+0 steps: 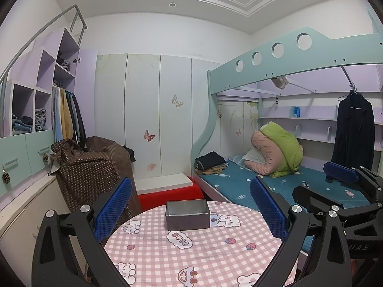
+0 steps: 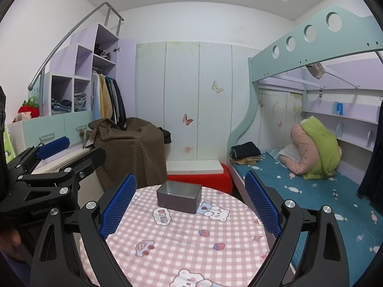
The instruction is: Organize jewelry
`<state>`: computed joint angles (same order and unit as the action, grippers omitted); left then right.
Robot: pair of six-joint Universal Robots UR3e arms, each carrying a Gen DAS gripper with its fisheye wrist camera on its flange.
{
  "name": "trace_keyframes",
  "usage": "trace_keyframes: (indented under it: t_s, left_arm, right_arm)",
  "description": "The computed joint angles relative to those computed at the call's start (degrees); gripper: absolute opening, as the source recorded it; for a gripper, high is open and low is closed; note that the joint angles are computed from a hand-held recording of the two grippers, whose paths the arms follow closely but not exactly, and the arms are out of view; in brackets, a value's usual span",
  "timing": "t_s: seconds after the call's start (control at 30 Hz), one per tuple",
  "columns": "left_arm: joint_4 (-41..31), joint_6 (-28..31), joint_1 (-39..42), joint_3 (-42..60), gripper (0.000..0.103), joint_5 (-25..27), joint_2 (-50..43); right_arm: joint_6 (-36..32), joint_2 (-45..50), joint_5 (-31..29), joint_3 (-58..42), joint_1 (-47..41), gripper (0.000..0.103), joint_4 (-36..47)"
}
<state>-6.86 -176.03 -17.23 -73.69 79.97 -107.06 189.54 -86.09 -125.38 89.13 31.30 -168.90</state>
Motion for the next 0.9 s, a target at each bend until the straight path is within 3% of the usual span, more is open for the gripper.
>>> trace_keyframes:
  t_s: [0.9]
  left_arm:
    - [-0.71, -0.24, -0.32, 1.09, 0.096, 0.26, -1.03]
  right_arm:
    - [-1.01, 2.17, -5.38, -1.38, 2.25, 0.089, -4.73]
